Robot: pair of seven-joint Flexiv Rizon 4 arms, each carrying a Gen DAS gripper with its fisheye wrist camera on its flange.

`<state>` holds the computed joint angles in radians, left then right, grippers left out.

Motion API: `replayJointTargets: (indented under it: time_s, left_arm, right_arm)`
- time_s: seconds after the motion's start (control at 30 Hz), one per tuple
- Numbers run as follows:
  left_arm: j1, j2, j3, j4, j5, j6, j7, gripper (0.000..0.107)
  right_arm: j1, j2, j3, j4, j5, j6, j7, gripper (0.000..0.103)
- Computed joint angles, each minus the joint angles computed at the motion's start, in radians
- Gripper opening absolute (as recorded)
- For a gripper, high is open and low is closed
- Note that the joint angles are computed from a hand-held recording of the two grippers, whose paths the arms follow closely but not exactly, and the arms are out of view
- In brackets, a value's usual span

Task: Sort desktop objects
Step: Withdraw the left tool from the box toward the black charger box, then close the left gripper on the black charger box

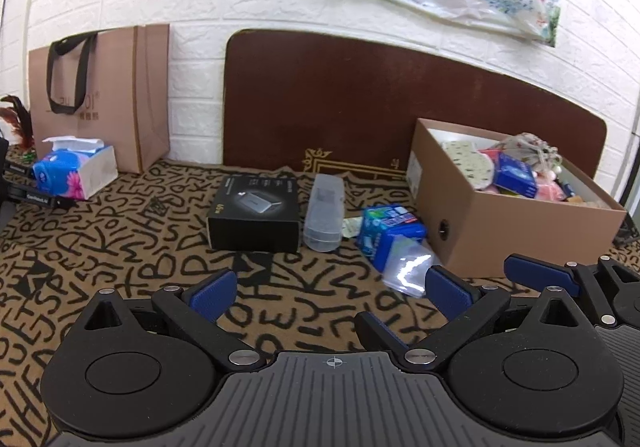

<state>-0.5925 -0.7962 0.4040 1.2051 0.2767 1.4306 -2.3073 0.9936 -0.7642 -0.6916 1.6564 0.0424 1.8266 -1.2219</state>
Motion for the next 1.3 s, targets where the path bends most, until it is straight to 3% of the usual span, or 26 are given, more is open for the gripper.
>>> replayJointTargets:
  time_s: [0.17, 0.4, 0.73, 1.03, 1.23, 1.3]
  left_arm:
    - [0.118, -0.008, -0.126, -0.008, -0.057, 0.012, 0.117, 0.103]
    - [0.215, -0.077, -0.182, -0.101, -0.151, -0.014, 0.259, 0.103]
    - [0.371, -0.231, -0.386, -0.306, -0.334, -0.123, 0.541, 0.1]
    - [0.394, -0.348, -0.439, -0.488, -0.435, -0.212, 0.674, 0.1]
    - [0.405, -0.402, -0.475, -0.574, -0.484, -0.258, 0.717, 0.097]
    - [0.406, -0.405, -0.483, -0.576, -0.498, -0.263, 0.723, 0.095]
  right_arm:
    - [-0.098, -0.035, 0.103, -0.109, -0.061, -0.036, 0.017, 0.103]
    - [-0.281, -0.123, 0.297, -0.333, -0.212, -0.108, 0.044, 0.101]
    - [-0.503, -0.309, 0.596, -0.718, -0.41, -0.33, 0.03, 0.094]
    - [-0.56, -0.459, 0.777, -0.999, -0.391, -0.492, -0.176, 0.084]
    - [-0.548, -0.523, 0.789, -1.123, -0.334, -0.545, -0.29, 0.082]
    - [-0.545, -0.529, 0.799, -1.142, -0.311, -0.56, -0.332, 0.076]
